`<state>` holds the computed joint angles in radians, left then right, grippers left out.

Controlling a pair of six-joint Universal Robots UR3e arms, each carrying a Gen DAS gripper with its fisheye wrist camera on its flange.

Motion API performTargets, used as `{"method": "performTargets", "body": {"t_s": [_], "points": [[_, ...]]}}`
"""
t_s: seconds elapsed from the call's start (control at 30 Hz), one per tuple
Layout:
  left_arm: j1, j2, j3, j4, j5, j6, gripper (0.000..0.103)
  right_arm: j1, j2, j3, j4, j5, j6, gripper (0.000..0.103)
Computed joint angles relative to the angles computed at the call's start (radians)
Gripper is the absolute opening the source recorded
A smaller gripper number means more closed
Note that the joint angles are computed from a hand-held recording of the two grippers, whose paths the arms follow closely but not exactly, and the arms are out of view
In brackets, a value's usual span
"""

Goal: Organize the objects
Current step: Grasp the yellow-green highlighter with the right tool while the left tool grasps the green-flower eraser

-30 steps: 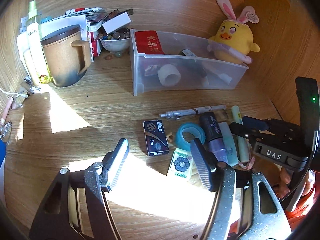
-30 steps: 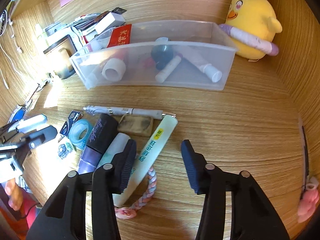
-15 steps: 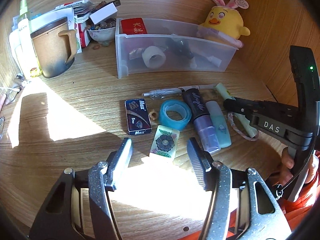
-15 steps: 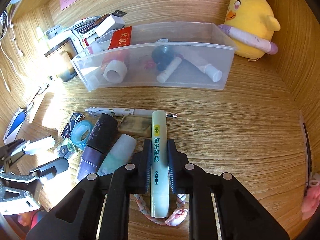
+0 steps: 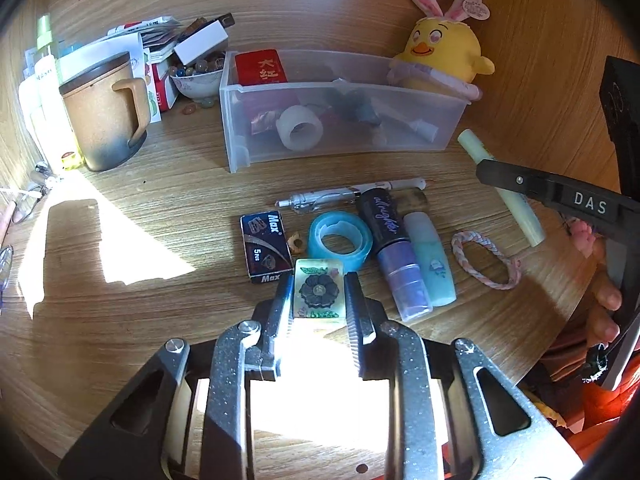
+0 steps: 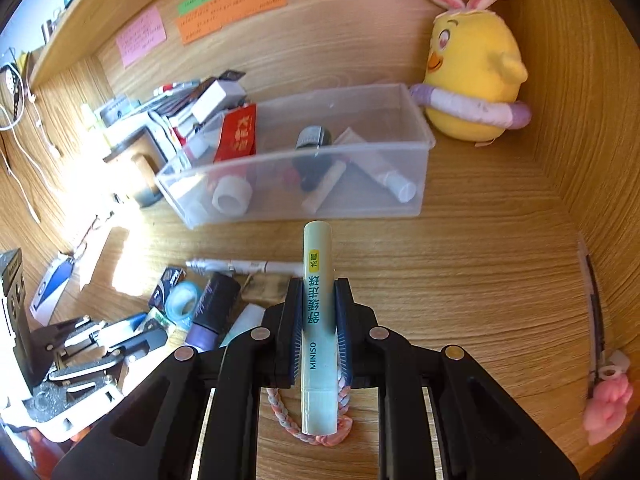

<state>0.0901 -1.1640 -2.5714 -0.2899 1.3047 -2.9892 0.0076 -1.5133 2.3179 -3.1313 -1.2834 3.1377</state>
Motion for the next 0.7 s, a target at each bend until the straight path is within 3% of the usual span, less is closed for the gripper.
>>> {"method": "performTargets", "body": {"t_s": [0.23, 0.7], "points": [[0.031, 0.037, 0.057, -0.042, -0.040, -0.031, 0.024, -0.022, -0.032, -0.014, -0.001, 0.017, -0.011, 0.014], [0.031, -0.055, 0.225, -0.019, -0.022, -0.130, 0.024, -0.054, 0.021, -0.137, -0.001, 0.110, -0.063, 0.014]]}}
